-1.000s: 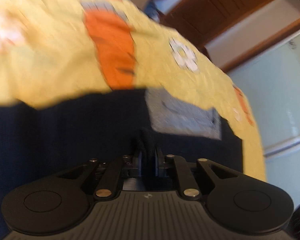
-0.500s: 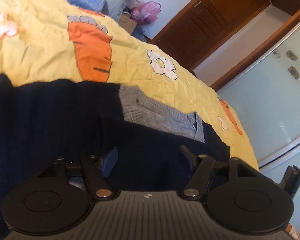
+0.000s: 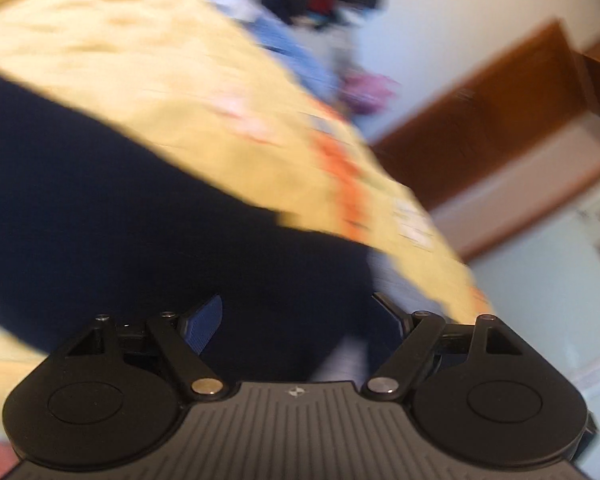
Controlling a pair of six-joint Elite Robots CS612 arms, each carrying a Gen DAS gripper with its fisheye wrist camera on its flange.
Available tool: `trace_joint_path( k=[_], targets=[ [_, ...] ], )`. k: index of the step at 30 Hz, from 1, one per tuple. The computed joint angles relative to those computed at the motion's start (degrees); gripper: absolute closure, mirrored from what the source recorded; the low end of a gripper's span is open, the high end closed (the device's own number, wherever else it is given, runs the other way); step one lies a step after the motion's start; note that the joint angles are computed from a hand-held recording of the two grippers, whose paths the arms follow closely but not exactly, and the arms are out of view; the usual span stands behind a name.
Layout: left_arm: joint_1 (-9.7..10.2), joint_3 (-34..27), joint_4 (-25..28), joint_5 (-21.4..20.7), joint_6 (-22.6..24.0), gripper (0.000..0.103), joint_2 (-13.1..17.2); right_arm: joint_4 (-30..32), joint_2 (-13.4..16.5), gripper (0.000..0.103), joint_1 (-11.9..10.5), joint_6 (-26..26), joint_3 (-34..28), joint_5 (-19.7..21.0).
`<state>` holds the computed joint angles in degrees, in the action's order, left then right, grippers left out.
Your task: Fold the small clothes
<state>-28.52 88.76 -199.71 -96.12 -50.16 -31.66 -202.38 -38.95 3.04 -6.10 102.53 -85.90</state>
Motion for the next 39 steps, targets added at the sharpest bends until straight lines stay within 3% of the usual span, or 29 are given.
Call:
trace_joint_path(
  k=[2, 3, 4, 6, 8, 10, 12, 13, 15, 17, 23, 25, 28, 29, 30, 31, 32, 36, 39],
  targets=[
    [1.04, 0.58, -4.75, -2.02, -2.02, 0.024, 1.1, 6.45, 0.8, 0.034, 1.63, -1.47, -2.75, -5.89],
    [1.48, 1.27, -5.93, -3.13, -4.31, 0.024, 1.0, 6.8, 1.13, 0.024, 1.9, -0.76, -3.31, -7.42],
    [1.79, 2.38, -7.88, -3.34, -6.11, 0.023, 0.68, 6.48, 1.29, 0.021, 1.91, 0.43, -3.55, -7.73],
    [2.37, 5.2, -13.72, -2.15, -7.11, 0.022, -0.03, 8.29, 0.6, 0.029, 1.79, 2.37, -3.53, -6.74],
    [3.17, 8.62, -19.26, 1.03, -9.42, 0.019, -0.81, 6.5, 0.24, 0.03, 2.07, 2.67, -2.9, -5.57],
    [4.27, 11.75, -25.33, 5.23, -15.04, 0.018, -0.94, 4.58, -0.02, 0.025, 3.01, 2.25, -2.48, -5.66],
    [5.45, 14.43, -29.22, 10.36, -21.42, 0.017, -0.93, 2.4, -0.47, 0.008, 3.64, 2.21, -1.49, -3.43],
    [6.33, 15.36, -30.31, 11.49, -24.24, 0.017, -0.89, 1.32, -0.56, 0.004, 4.09, 2.85, -1.32, -2.42],
    [8.2, 16.19, -30.33, 10.8, -29.41, 0.014, -0.73, 0.2, -0.83, 0.0, 5.14, 4.15, -1.04, -0.26],
    [9.55, 16.63, -28.38, 9.65, -31.6, 0.014, -1.0, 0.54, -1.22, 0.0, 6.0, 4.81, -0.95, 2.67],
    [11.39, 15.27, -24.7, 8.04, -30.02, 0.014, -0.58, -0.41, -0.97, 0.0, 9.11, 3.28, -1.53, 5.08],
    [12.21, 13.55, -23.19, 5.61, -28.95, 0.014, 0.15, -0.44, -0.84, 0.0, 9.92, 3.29, -1.9, 4.97],
    [12.93, 12.42, -23.85, 5.15, -28.58, 0.014, 1.27, -0.48, -0.74, 0.0, 10.51, 3.42, -2.0, 5.98],
    [13.09, 12.02, -24.1, 5.15, -28.75, 0.027, 1.64, -0.4, -0.68, 0.0, 10.67, 3.61, -2.1, 5.98],
    [13.12, 11.75, -24.34, 5.32, -28.43, 0.065, 1.87, -0.78, -0.5, 0.001, 10.68, 3.76, -2.14, 6.33],
    [13.31, 11.72, -23.19, 4.42, -27.97, 0.085, 1.64, -1.34, -0.38, 0.001, 10.64, 3.84, -2.03, 6.97],
    [13.21, 11.96, -21.7, 4.55, -27.85, 0.096, 1.2, -1.46, -0.38, 0.001, 10.59, 3.9, -1.87, 7.49],
    [12.01, 13.21, -19.55, 7.73, -22.96, 0.096, -0.53, 0.8, -0.66, 0.016, 10.71, 3.42, -1.64, 7.36],
    [10.28, 14.41, -18.01, 11.01, -14.34, 0.097, -3.0, 0.6, -0.82, 0.021, 10.52, 5.15, -1.29, 7.4]
  ],
)
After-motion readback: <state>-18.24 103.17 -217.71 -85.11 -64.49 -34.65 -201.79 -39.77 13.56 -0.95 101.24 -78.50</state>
